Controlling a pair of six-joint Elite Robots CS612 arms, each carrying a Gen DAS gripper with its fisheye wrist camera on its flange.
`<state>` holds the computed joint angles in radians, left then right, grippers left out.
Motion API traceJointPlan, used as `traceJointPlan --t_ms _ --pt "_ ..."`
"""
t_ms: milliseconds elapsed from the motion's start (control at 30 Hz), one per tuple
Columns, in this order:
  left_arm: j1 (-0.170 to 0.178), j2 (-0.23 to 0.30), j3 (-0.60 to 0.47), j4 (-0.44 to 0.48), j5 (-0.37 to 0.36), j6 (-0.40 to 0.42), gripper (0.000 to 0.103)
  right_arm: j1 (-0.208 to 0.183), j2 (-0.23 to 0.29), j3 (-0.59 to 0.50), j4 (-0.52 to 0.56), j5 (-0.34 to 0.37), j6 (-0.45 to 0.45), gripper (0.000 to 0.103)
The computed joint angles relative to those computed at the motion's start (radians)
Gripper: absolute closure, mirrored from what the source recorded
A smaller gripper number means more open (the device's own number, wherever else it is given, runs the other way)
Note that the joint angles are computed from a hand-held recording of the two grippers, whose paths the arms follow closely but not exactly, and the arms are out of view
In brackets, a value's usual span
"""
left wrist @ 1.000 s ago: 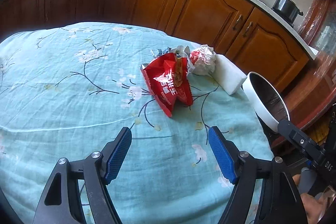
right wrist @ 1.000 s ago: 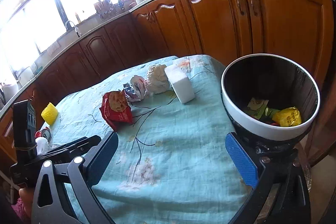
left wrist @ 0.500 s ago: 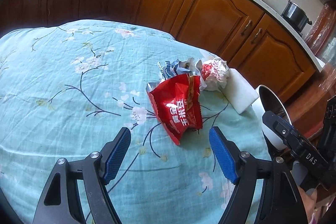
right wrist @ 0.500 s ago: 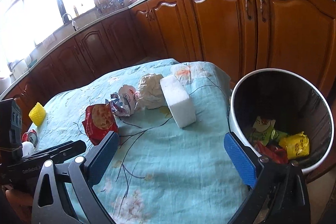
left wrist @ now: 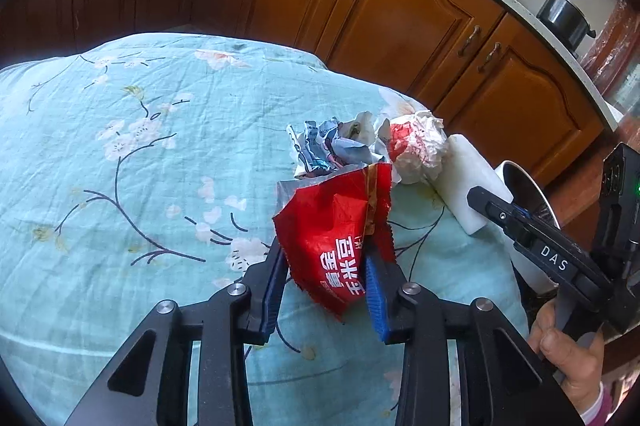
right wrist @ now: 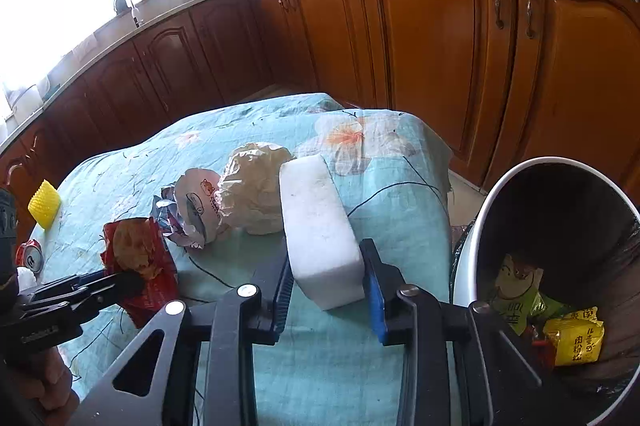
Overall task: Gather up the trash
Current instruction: 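Grasp the red snack bag with the left tool while the right tool grips the white foam block, then carry the red bag and foam block in both tools over the bin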
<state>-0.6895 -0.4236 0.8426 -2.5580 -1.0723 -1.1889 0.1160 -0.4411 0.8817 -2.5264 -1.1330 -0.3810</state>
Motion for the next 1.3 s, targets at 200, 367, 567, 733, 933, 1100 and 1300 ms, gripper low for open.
traceJointPlan --t_ms 200,367,567,733,933,1100,1300 --pt "-0.016 -0.021 0.039 -0.055 0.021 0.036 0.07 -0.02 -0.054 0.094 -0.045 0.045 0.029 0.071" --pt "-0.029 -0.03 0.058 -0.104 0.018 0.065 0.071 -0.037 -0.104 0.178 -0.09 0.076 0.051 0.071" --pt "-0.041 -0.018 0.026 -0.113 -0.003 0.124 0.071 -0.054 -0.141 0.243 -0.126 0.087 0.076 0.071" --pt "-0.048 0.003 -0.023 -0.097 -0.023 0.161 0.071 -0.069 -0.167 0.292 -0.166 0.093 0.106 0.071" --pt "-0.053 0.03 -0.085 -0.082 -0.045 0.203 0.071 -0.091 -0.192 0.337 -0.212 0.09 0.145 0.071" --pt "-0.057 0.059 -0.149 -0.053 -0.061 0.237 0.071 -0.11 -0.205 0.364 -0.245 0.071 0.178 0.071" --pt "-0.06 0.104 -0.246 -0.01 -0.085 0.276 0.071 -0.132 -0.22 0.398 -0.287 0.056 0.218 0.071"
